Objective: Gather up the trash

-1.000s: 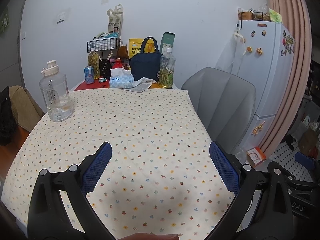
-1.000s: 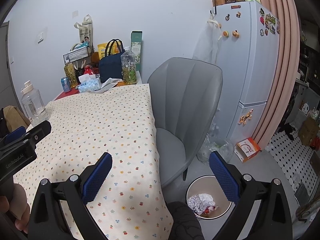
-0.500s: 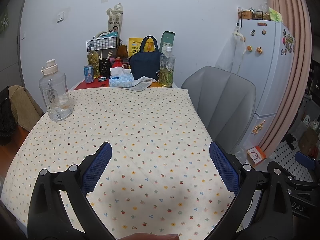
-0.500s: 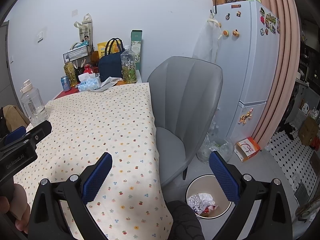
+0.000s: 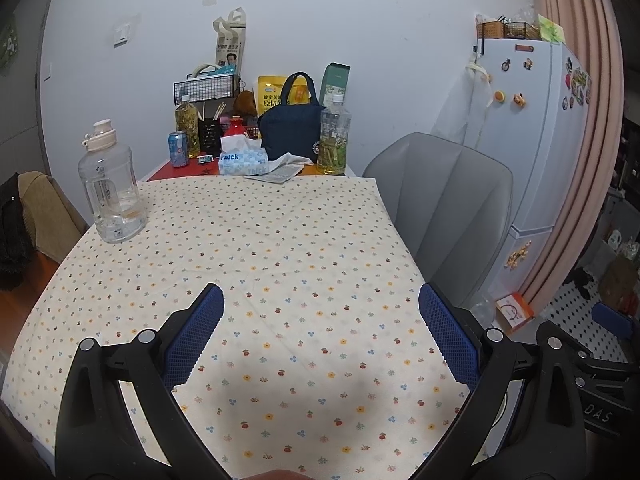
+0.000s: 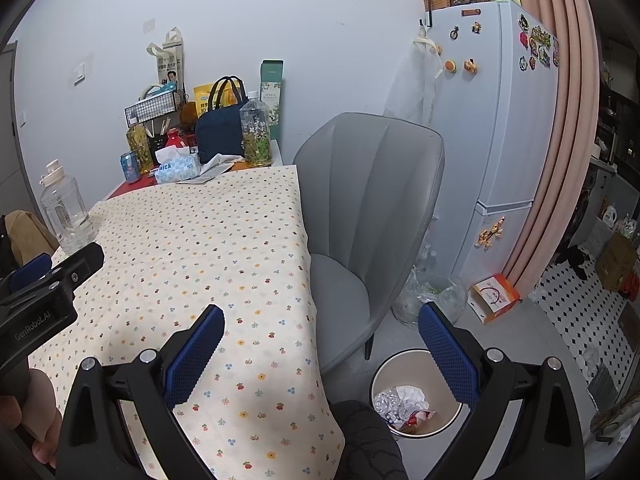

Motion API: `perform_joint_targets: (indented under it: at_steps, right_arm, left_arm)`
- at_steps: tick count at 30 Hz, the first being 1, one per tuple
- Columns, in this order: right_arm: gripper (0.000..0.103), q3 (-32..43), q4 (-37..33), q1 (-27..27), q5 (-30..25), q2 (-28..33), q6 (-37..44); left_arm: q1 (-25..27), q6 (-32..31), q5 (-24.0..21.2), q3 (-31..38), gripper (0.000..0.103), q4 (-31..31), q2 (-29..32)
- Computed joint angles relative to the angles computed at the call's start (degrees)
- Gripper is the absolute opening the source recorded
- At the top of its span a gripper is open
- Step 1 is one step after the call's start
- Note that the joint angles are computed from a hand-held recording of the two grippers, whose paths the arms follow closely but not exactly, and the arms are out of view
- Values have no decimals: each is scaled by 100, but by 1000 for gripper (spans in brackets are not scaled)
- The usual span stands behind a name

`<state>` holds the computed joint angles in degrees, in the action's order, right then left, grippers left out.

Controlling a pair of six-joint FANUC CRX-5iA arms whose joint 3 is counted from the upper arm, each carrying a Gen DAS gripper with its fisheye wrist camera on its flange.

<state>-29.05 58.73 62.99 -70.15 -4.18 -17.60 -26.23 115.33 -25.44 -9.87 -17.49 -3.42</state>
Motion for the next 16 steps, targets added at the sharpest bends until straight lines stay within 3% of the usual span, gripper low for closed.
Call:
perform_joint_targets:
  at_steps: [16]
  right_arm:
    - [95, 23, -38, -31, 21, 18, 63]
  left_arm:
    - [-8, -79, -72, 41, 97, 79, 56]
